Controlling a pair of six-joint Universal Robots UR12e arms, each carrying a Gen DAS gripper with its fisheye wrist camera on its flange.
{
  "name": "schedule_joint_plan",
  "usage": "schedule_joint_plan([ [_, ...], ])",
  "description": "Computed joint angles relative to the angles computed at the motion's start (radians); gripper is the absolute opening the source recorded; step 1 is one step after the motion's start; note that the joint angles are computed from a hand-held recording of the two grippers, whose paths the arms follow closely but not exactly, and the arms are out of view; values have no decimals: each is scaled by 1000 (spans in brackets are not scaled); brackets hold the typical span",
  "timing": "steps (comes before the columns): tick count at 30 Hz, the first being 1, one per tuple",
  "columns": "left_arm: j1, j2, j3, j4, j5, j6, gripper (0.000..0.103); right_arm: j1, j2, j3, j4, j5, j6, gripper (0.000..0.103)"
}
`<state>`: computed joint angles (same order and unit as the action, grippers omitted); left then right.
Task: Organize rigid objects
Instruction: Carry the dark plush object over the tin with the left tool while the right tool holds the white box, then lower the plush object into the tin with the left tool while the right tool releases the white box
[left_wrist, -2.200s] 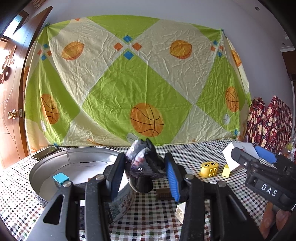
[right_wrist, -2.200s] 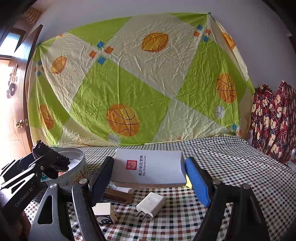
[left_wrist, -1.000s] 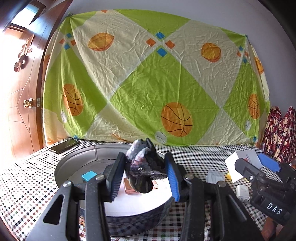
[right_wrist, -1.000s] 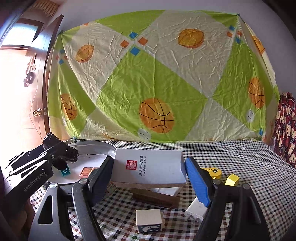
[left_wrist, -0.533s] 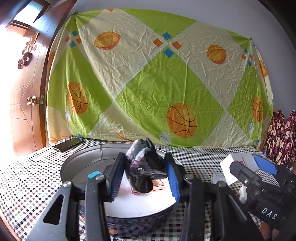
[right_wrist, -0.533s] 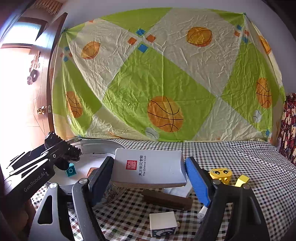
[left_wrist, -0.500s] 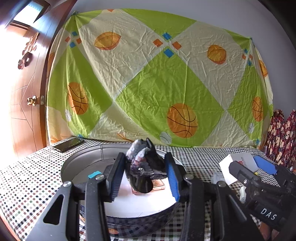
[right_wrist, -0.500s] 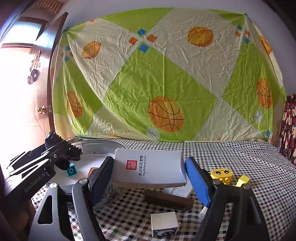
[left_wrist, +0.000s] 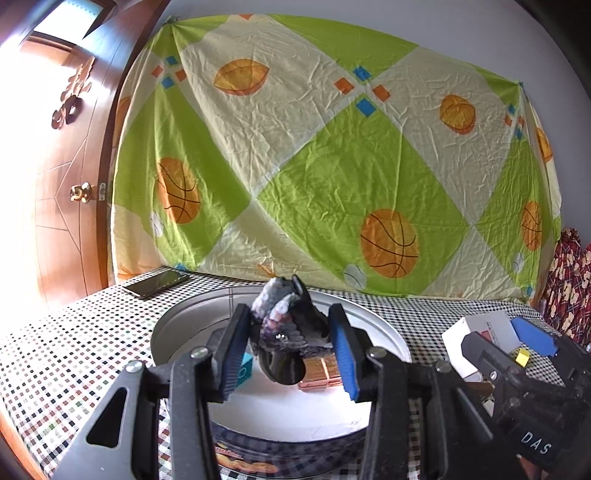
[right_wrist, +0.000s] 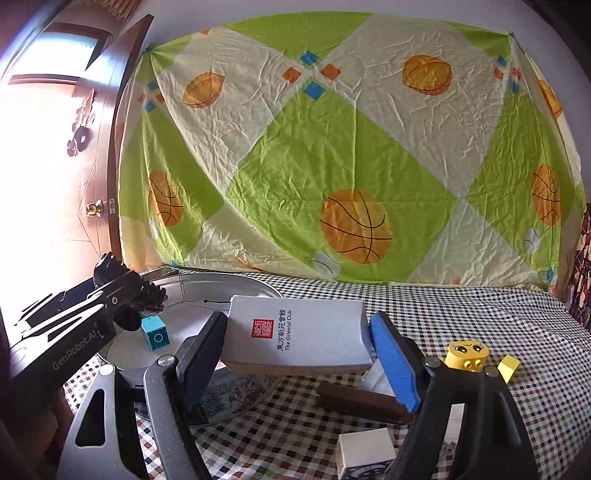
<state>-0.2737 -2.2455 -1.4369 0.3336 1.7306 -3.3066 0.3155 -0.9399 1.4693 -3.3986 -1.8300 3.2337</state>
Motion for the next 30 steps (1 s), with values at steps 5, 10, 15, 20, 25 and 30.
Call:
schedule_joint_plan([
  [5, 5, 1, 0, -8, 18, 7, 43, 3, 9, -16, 13, 7, -4, 80],
  [10, 13, 3, 1, -32, 31, -4, 43, 6, 14, -27, 21, 12, -8, 80],
  [15, 16, 4, -2, -32, 34, -2, 43, 8, 18, -34, 26, 18, -11, 80],
  [20, 18, 5, -2, -35, 43, 0, 43, 11, 21, -38, 26, 21, -14, 80],
  [25, 17, 5, -1, -37, 44, -1, 43, 13, 25, -44, 30, 24, -18, 80],
  [30, 18, 5, 3, -50, 57, 7, 43, 16, 30, -53, 35, 33, -26, 80],
])
